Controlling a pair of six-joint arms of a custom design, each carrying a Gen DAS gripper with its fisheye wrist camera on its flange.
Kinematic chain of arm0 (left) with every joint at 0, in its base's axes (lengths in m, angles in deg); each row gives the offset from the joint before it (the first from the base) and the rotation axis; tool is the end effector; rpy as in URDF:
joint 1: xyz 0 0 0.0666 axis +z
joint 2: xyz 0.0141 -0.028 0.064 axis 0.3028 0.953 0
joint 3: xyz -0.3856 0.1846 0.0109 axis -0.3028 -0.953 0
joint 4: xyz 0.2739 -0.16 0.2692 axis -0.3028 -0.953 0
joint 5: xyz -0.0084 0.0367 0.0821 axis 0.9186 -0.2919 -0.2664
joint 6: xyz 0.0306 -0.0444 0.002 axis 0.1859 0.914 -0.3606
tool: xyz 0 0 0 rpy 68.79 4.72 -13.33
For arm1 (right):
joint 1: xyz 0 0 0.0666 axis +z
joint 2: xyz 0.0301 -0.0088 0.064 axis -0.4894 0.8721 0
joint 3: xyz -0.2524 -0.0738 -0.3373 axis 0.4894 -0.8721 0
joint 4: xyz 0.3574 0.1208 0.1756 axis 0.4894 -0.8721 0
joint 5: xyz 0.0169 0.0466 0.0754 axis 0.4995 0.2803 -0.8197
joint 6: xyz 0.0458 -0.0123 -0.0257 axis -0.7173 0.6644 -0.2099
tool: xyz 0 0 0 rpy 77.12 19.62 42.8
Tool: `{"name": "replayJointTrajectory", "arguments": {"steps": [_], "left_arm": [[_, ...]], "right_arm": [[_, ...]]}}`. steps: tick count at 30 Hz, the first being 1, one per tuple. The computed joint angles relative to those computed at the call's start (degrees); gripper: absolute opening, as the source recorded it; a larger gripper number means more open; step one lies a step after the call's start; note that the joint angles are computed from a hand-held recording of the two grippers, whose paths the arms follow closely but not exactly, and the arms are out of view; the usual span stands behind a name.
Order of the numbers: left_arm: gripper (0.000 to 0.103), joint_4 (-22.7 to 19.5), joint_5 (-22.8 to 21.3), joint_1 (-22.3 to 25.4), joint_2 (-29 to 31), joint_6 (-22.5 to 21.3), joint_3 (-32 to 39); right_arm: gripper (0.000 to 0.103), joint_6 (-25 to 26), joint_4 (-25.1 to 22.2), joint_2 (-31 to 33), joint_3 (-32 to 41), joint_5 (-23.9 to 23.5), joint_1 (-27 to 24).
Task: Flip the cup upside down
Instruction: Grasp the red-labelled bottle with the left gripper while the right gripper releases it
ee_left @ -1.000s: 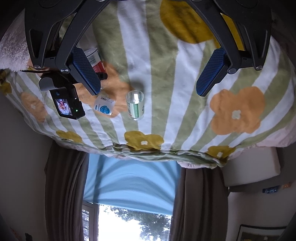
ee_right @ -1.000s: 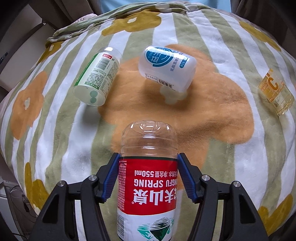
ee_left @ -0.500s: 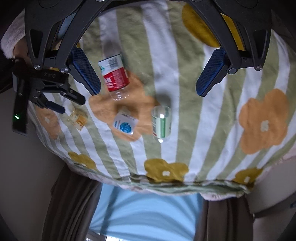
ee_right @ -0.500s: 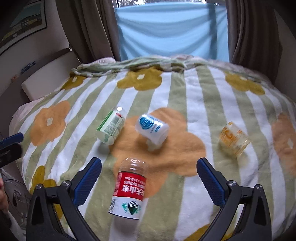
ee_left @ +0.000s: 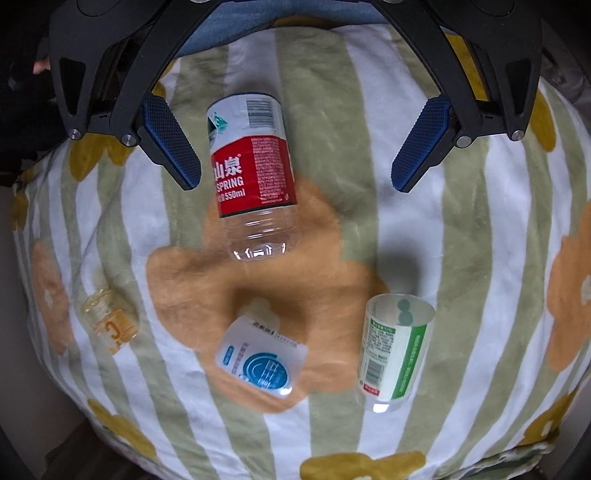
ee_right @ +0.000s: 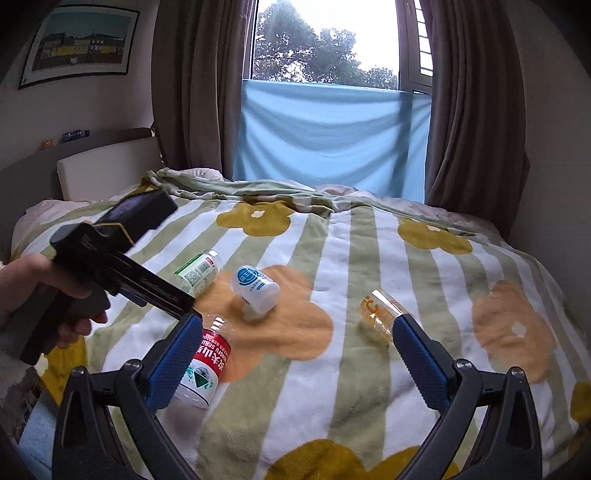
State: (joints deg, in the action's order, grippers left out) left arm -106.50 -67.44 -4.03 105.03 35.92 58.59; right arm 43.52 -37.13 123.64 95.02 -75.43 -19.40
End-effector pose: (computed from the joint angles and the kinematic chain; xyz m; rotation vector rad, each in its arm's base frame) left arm 0.5317 -0.2120 0.3905 -0.0689 2.9554 -0.1317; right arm 0.3801 0.0703 0.4512 -0.3747 2.0746 0.1616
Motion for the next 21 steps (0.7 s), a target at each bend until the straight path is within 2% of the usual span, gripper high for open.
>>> {"name": "replayJointTrajectory", "arguments": {"steps": [4,9,13,18,19,20,21], "left_arm": [[0.101,-3.14,0.89,-0.25,4.04,3.52,2.78],[0.095,-3.52,3.75,-0.79,6.34,5.77,3.57],[0.088,-4.16,4.26,-1.03,7.83,6.61,4.32],[0.072,-4.21,5.05,-0.71,9.12,6.95,5.35],[0.068,-3.50,6.21,-0.45,9.03,7.13,5.09],[0.058,-2.53,7.98,-0.08,8.90,7.43,4.53],[0.057,-1.90,9.30,0.21,8.85,7.68,4.09]], "right_arm": [[0.103,1.14,1.24,-0.21,-1.62,-1.98,-0.16],[0.103,2.53,1.79,-0.40,-2.83,-3.62,-0.70],[0.103,2.27,1.71,-0.56,-3.13,-5.31,-2.09],[0.103,2.16,1.16,-0.76,-3.34,-6.85,-3.41],[0.103,2.30,1.00,-0.77,-3.36,-6.88,-3.44],[0.103,2.44,0.96,-0.77,-3.40,-6.86,-3.44],[0.103,2.62,0.90,-0.88,-3.51,-6.92,-3.43]]}}
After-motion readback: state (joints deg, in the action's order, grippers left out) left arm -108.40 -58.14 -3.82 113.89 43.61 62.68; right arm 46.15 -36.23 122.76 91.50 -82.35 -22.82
